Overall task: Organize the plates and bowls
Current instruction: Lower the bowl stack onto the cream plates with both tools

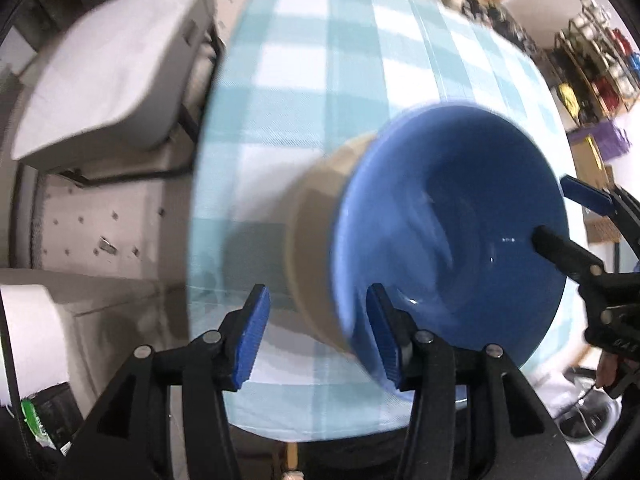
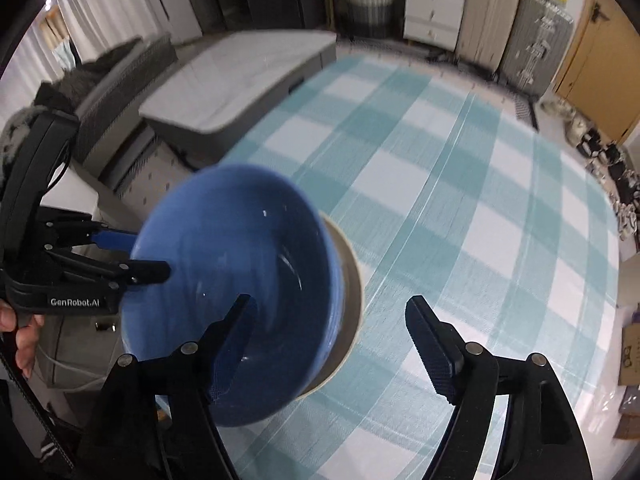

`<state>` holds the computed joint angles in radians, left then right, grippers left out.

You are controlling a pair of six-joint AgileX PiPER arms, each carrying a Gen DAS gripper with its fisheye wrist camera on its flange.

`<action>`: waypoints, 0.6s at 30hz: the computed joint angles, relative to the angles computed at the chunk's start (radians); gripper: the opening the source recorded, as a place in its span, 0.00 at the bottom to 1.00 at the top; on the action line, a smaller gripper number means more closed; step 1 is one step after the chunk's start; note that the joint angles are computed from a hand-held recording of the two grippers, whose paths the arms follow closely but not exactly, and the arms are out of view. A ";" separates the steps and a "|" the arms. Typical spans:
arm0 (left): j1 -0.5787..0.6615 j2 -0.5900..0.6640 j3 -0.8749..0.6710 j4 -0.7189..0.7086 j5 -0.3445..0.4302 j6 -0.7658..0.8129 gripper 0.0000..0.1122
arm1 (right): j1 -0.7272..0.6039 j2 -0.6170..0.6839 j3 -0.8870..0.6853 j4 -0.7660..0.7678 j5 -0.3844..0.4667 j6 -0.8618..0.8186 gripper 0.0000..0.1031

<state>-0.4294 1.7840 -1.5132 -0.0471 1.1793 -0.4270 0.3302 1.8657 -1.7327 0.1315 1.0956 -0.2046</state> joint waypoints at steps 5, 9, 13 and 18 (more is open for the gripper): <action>-0.078 -0.196 0.194 0.143 -0.184 -0.161 0.45 | -0.043 -0.135 0.162 0.178 -0.117 -0.093 0.78; -0.226 -0.302 0.300 0.390 -0.258 -0.416 0.46 | -0.003 -0.263 0.369 0.209 -0.311 -0.089 0.78; -0.357 -0.375 0.365 0.597 -0.285 -0.658 0.62 | 0.032 -0.374 0.543 0.215 -0.469 -0.090 0.84; -0.567 -0.411 0.415 0.877 -0.203 -0.963 0.78 | 0.059 -0.496 0.719 0.250 -0.631 -0.125 0.91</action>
<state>-0.9963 1.3731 -1.0979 0.8295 0.9762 -1.3897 0.3891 1.3698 -1.0136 0.3813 0.4644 -0.3298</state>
